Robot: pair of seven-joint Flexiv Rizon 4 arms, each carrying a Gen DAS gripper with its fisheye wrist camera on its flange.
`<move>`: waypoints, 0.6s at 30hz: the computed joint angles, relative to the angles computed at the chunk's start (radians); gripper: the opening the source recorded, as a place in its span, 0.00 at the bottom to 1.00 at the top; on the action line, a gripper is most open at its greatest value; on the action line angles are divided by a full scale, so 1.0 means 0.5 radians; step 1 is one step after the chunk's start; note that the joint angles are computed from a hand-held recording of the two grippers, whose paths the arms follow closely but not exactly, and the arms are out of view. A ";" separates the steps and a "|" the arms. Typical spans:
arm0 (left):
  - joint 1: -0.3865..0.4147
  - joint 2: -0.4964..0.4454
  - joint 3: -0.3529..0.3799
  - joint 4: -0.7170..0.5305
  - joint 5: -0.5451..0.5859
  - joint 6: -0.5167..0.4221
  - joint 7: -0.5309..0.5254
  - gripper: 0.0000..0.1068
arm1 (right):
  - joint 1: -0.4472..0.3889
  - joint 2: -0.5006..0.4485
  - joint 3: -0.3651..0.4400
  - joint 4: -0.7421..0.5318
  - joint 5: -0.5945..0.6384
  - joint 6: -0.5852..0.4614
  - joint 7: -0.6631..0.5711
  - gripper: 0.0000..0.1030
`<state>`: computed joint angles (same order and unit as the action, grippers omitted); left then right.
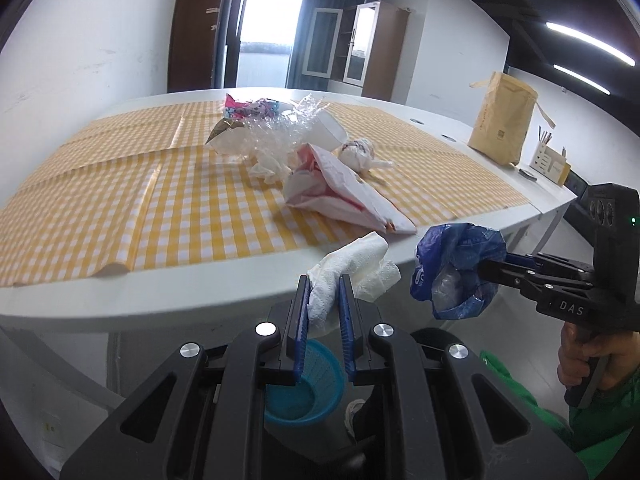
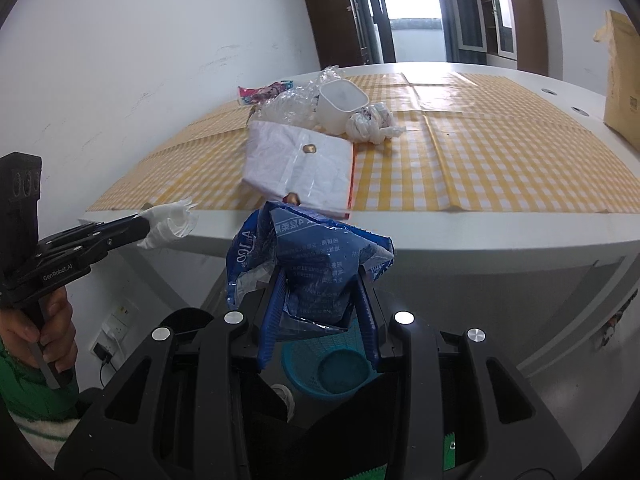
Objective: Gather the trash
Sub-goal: 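Carry the blue bag and white napkin down over the blue wastebasket with both tools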
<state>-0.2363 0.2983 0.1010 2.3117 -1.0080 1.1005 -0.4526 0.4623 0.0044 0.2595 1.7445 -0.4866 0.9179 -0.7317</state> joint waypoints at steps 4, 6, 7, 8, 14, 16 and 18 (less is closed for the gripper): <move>0.032 0.063 0.036 0.053 0.089 -0.093 -0.025 0.13 | 0.011 0.056 0.035 0.086 0.003 -0.013 -0.016 0.31; 0.047 0.078 0.053 0.076 0.127 -0.144 -0.029 0.13 | 0.021 0.060 0.049 0.109 0.035 -0.012 -0.025 0.31; 0.055 0.084 0.058 0.090 0.145 -0.162 -0.029 0.13 | 0.026 0.059 0.053 0.119 0.047 -0.014 -0.028 0.31; 0.064 0.087 0.057 0.109 0.170 -0.168 -0.034 0.13 | 0.032 0.056 0.058 0.129 0.063 -0.018 -0.035 0.31; 0.109 0.008 0.047 0.171 0.242 -0.181 -0.065 0.13 | 0.064 -0.006 0.059 0.169 0.128 -0.048 -0.034 0.31; 0.120 -0.040 0.034 0.177 0.242 -0.170 -0.069 0.13 | 0.075 -0.041 0.054 0.176 0.152 -0.059 -0.033 0.31; 0.133 -0.098 0.016 0.180 0.245 -0.158 -0.082 0.13 | 0.082 -0.069 0.047 0.184 0.174 -0.069 -0.032 0.31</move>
